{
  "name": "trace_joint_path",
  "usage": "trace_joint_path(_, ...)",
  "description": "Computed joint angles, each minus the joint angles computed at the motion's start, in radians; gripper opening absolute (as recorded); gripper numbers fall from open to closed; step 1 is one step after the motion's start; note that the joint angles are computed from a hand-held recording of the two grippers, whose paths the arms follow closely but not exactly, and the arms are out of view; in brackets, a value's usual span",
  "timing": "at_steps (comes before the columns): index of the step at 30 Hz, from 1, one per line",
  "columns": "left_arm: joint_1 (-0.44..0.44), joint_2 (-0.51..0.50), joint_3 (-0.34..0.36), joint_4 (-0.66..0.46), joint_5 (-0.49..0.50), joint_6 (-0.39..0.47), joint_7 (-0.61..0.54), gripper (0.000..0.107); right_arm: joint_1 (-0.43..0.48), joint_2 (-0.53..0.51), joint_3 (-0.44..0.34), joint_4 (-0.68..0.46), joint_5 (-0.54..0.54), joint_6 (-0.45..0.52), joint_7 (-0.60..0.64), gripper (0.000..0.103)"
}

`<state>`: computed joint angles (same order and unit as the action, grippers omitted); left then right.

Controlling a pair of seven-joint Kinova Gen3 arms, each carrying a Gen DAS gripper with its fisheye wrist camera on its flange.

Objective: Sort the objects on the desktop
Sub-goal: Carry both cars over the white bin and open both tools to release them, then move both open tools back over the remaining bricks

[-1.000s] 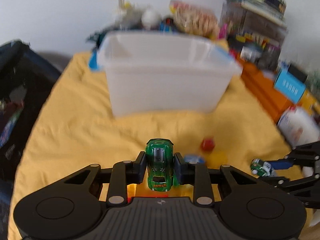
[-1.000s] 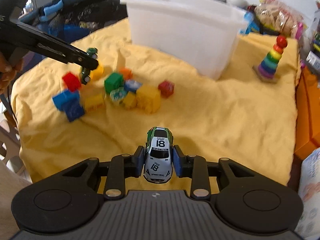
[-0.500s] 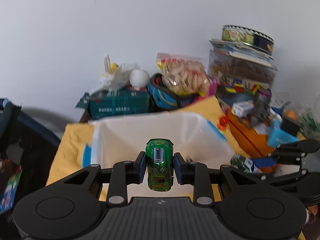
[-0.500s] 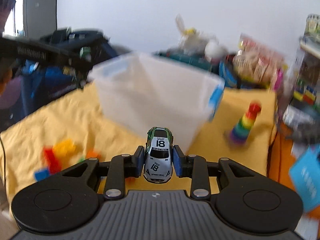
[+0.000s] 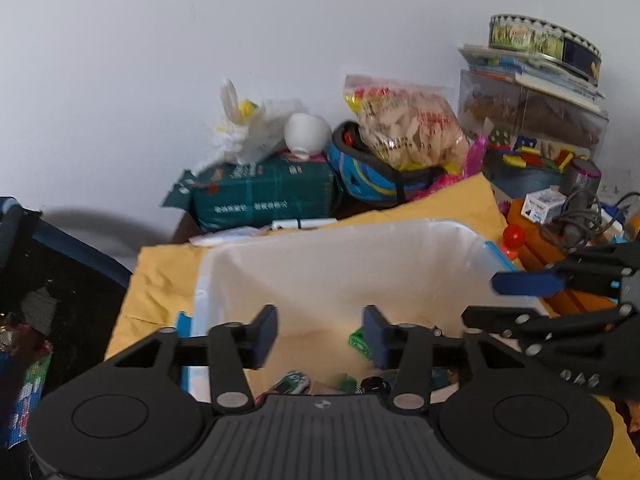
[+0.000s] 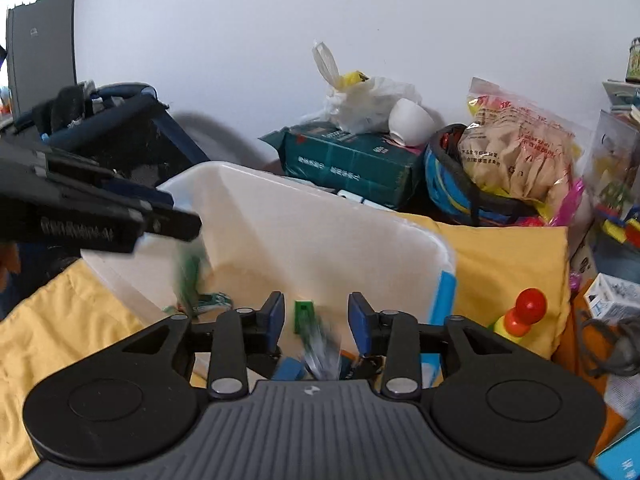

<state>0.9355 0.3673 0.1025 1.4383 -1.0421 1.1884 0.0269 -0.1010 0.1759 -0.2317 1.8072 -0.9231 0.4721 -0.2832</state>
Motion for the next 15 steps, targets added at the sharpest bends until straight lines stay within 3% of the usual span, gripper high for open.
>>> trace_joint_path(3, 0.026, -0.030, 0.037, 0.055, -0.060, 0.037, 0.108, 0.061, 0.074, -0.032, -0.034, 0.036, -0.122, 0.020, 0.107, 0.050)
trace_joint_path(7, 0.173, 0.001, 0.000, 0.047, -0.113, 0.194, 0.158, 0.075, 0.068, -0.074, 0.056, 0.064, -0.213, 0.127, 0.170, 0.057)
trace_joint_path(9, 0.200, 0.026, 0.040, 0.039, -0.137, 0.270, 0.182, 0.080, 0.075, -0.103, 0.089, 0.107, -0.261, 0.163, 0.232, 0.066)
trace_joint_path(12, 0.242, 0.057, 0.075, 0.027, -0.120, 0.319, 0.202, 0.083, 0.067, -0.139, 0.141, 0.172, -0.260, 0.204, 0.275, 0.069)
trace_joint_path(15, 0.257, 0.066, 0.089, 0.023, -0.041, 0.297, 0.237, 0.083, 0.050, -0.145, 0.174, 0.206, -0.171, 0.235, 0.221, 0.069)
